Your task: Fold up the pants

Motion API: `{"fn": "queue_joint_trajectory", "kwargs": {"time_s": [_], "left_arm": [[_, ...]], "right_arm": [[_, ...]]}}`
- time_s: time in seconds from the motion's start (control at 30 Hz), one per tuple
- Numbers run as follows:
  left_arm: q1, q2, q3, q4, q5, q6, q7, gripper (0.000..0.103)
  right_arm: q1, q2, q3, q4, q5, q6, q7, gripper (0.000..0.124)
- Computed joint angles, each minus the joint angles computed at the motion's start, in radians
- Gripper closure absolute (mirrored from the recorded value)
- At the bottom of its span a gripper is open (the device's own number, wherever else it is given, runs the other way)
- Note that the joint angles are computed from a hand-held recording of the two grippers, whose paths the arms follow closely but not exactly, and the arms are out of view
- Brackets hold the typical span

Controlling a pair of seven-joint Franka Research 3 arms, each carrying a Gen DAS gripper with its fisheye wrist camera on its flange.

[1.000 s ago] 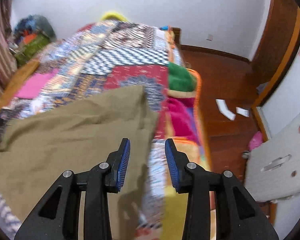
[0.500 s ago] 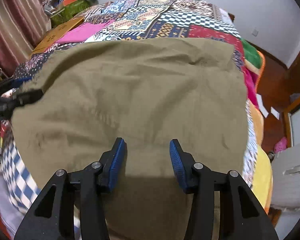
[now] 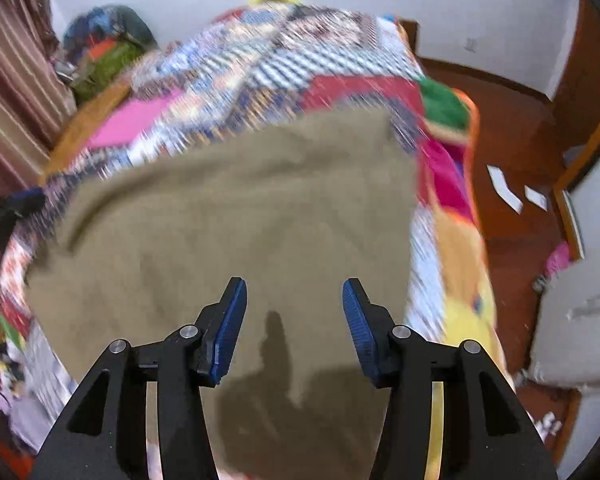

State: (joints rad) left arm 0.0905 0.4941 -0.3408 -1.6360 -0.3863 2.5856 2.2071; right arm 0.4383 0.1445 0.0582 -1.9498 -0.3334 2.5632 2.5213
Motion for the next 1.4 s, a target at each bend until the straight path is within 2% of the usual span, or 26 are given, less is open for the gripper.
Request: {"fn": "queue_joint_trajectory", "kwargs": {"time_s": [0.1, 0.23, 0.3, 0.37, 0.43, 0.5, 0.53, 0.6, 0.7, 0.87, 1.0, 1.07, 1.13, 1.23, 1.3, 1.4], "left_arm": [[-0.037, 0.088, 0.023, 0.117, 0.053, -0.074, -0.06, 0.015], [-0.116, 0.164, 0.086, 0.172, 0.202, -0.046, -0.151, 0.015], [-0.103, 0.189, 0.072, 0.18, 0.224, -0.043, -0.163, 0.015], [-0.065, 0.207, 0.038, 0.192, 0.2, -0.055, -0.157, 0.014], [-0.058, 0.215, 0.036, 0.2, 0.202, -0.059, -0.168, 0.014], [-0.051, 0.227, 0.029, 0.212, 0.203, -0.069, -0.168, 0.012], [-0.052, 0.226, 0.029, 0.208, 0.207, -0.059, -0.169, 0.012], [-0.071, 0.213, 0.047, 0.184, 0.236, -0.009, -0.187, 0.012], [-0.084, 0.205, 0.058, 0.175, 0.272, 0.015, -0.221, 0.013], [-0.06, 0.143, 0.035, 0.115, 0.271, 0.009, -0.238, 0.024], [-0.016, 0.019, 0.003, -0.042, 0.238, 0.111, -0.169, 0.024], [0.005, -0.046, -0.008, -0.118, 0.216, 0.158, -0.135, 0.024], [0.07, -0.094, -0.066, -0.159, 0.111, 0.125, -0.054, 0.024], [0.121, -0.146, -0.1, -0.2, -0.043, 0.042, 0.045, 0.022], [0.117, -0.174, -0.093, -0.236, -0.09, 0.02, 0.081, 0.022], [0.068, -0.196, -0.052, -0.291, -0.078, 0.027, 0.088, 0.022]], "right_arm": [[-0.003, 0.132, 0.003, 0.17, 0.041, 0.041, -0.084, 0.078], [0.021, 0.348, 0.002, 0.459, 0.132, -0.003, -0.226, 0.078], [0.022, 0.445, 0.016, 0.599, 0.188, -0.072, -0.292, 0.078], [0.034, 0.549, 0.018, 0.76, 0.23, -0.201, -0.362, 0.078], [0.047, 0.606, 0.007, 0.834, 0.266, -0.295, -0.417, 0.079], [0.05, 0.568, -0.003, 0.768, 0.295, -0.296, -0.437, 0.078], [0.055, 0.522, -0.013, 0.689, 0.303, -0.249, -0.435, 0.077], [0.072, 0.437, -0.043, 0.573, 0.298, -0.231, -0.406, 0.077], [0.111, 0.337, -0.085, 0.435, 0.213, -0.266, -0.33, 0.077], [0.107, 0.137, -0.073, 0.179, 0.137, -0.252, -0.168, 0.077], [0.092, -0.043, -0.037, -0.021, 0.053, -0.174, 0.003, 0.074], [0.086, -0.114, -0.012, -0.083, -0.022, -0.183, 0.103, 0.074], [0.068, -0.158, 0.015, -0.122, -0.06, -0.194, 0.165, 0.073], [0.037, -0.197, 0.059, -0.174, -0.079, -0.19, 0.245, 0.071], [0.016, -0.211, 0.081, -0.22, -0.054, -0.153, 0.271, 0.071], [0.0, -0.196, 0.104, -0.255, -0.012, -0.103, 0.289, 0.071]]}}
